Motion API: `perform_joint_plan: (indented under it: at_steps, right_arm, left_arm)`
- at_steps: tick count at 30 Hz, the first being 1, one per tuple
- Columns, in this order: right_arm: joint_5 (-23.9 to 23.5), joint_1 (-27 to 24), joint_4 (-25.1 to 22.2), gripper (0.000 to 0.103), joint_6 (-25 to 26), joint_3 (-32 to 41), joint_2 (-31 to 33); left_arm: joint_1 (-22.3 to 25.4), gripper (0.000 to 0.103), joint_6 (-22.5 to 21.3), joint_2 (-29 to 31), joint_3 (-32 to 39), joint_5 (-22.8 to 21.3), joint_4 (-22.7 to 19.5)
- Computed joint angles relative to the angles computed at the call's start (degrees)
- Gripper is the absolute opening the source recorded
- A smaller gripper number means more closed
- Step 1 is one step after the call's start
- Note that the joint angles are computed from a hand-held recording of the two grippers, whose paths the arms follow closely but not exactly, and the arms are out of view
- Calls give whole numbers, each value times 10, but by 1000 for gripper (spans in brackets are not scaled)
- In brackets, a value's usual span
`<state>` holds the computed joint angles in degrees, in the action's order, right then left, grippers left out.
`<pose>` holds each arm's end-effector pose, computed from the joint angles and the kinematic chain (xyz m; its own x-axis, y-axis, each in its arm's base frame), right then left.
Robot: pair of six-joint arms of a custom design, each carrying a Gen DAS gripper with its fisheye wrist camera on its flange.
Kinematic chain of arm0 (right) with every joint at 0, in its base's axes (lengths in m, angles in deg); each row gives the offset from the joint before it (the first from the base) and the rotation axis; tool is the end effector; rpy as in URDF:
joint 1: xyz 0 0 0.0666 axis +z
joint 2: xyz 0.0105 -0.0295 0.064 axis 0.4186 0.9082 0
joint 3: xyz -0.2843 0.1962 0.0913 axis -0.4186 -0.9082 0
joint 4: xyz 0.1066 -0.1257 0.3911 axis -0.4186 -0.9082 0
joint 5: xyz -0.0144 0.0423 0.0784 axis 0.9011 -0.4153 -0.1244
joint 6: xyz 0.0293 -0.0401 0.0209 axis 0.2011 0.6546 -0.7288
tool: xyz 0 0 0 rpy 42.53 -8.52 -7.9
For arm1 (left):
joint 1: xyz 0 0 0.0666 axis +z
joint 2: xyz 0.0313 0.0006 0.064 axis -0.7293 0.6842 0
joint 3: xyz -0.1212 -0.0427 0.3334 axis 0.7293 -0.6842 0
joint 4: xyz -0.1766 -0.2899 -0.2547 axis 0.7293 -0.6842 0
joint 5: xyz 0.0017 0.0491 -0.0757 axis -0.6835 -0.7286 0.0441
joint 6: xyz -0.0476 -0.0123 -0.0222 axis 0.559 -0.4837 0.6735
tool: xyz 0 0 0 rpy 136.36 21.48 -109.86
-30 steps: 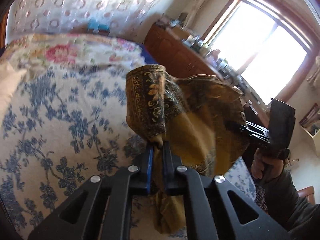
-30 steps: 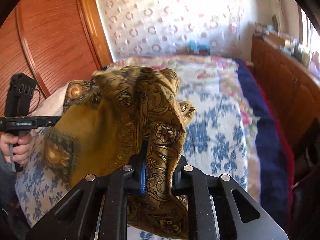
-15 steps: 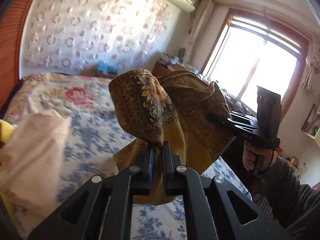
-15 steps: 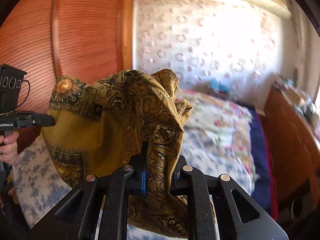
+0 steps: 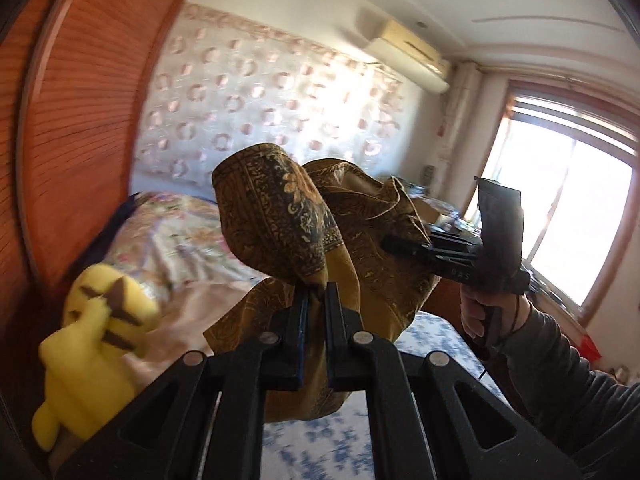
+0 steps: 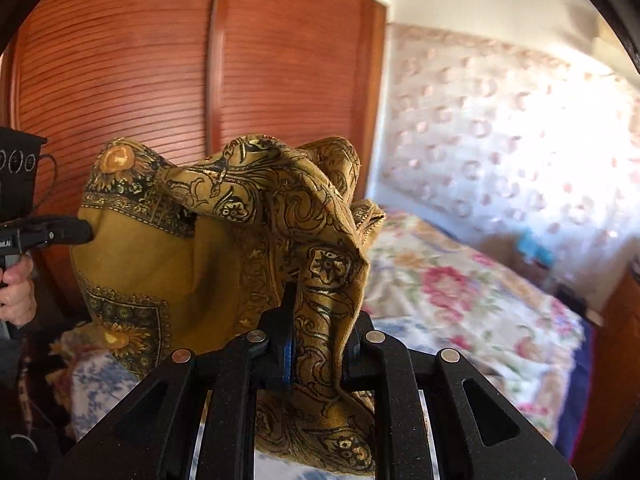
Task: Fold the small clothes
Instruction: 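Lift the gold bundle with both tools and carry it toward the yellow plush toy, then lower the gold bundle beside the yellow plush toy and open both tools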
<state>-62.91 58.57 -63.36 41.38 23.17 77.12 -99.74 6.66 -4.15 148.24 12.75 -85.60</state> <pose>0.4317 0.3036 0.5312 -0.2063 -0.4952 -0.8440 -0.8684 0.4902 -0.0753 0.2506 -0.2985 0.4815 -0.4213 -0.3131 -0.8511 0.0968 0.9176 -0.3855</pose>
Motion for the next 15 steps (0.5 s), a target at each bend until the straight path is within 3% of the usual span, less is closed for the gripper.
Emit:
perform_joint_plan:
  at_steps: [4,6,9,12,15]
  right_arm:
    - [-3,23,-52,13,29,103,117]
    - [16,35,-74,13,49,160,181]
    - [54,53,-106,13,35,263,284]
    - [64,58,-117,14,32,313,342]
    - [75,60,-111,19,25,324,362]
  left_arm:
    - [49,4,65,-6,-57,34,-6]
    - [79,4,92,5,-82,59,-12]
    - [112,4,125,39,-103,93,0]
    - [119,4,137,64,-104,89,0]
    - [113,4,135,79,-95,66,-10]
